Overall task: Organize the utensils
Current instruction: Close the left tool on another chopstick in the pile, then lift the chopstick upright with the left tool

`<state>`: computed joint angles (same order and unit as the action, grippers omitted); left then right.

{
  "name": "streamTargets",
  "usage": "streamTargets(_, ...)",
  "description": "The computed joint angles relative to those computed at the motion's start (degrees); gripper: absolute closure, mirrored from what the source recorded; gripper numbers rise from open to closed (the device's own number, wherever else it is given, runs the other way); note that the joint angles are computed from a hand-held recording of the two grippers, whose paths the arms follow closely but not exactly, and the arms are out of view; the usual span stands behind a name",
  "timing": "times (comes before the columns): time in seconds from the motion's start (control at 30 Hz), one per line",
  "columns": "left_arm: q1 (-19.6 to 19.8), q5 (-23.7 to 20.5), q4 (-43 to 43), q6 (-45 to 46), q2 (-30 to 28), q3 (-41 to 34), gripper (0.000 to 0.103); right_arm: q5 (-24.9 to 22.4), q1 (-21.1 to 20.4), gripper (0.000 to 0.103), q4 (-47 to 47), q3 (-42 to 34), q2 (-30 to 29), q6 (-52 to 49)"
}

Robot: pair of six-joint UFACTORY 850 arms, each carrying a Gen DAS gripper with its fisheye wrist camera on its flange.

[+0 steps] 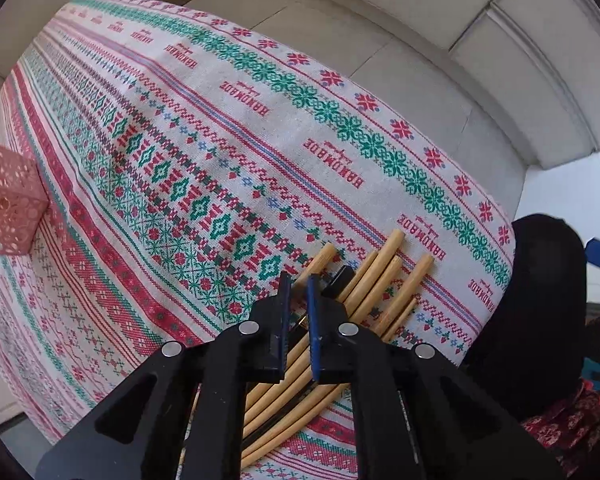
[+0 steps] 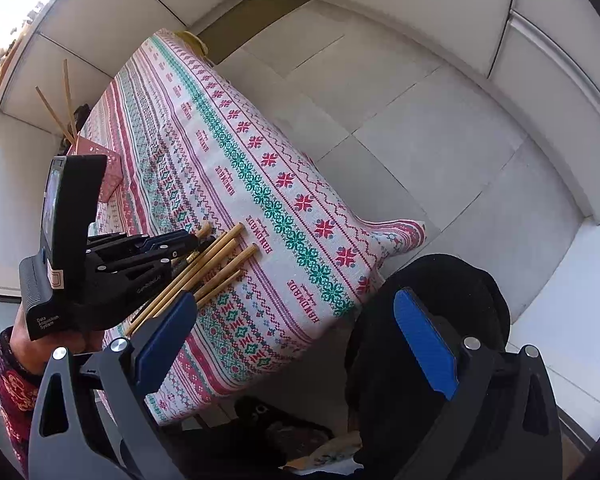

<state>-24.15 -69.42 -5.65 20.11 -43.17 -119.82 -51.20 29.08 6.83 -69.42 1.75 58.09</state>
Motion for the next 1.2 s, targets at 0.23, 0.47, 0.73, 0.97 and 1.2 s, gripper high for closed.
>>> streamTargets(0.23,4.47,7.71,0.4,-5.71,3.45,7.88,0.084,-0.11,0.01,0.007,5.48,0.25,-2.09,-2.69)
streamTargets(0.47,2.37,9.41,5.0,-6.1,3.24,8.76,0.086,-0.25,0.22,0.007,3.97,0.05,-1.65,-0.77)
streamTargets(0.73,0.62,13.07,8.36,-11.92,4.63,9.91,0.091,-0.12,-0.09,0.007,3.76,-0.04,-1.7,1.22)
streamTargets(0.97,5.52,38.56,3.29,-16.63,24.91,30.63,0.095,1.23,0.61,0.007,8.52,-1.11,-5.47,1.92)
streamTargets(1.2,9.72,51.84,-8.35,-11.85,40.21,41.18,0.097,4.25,1.87,0.015,8.23,-1.24,-8.13,7.78)
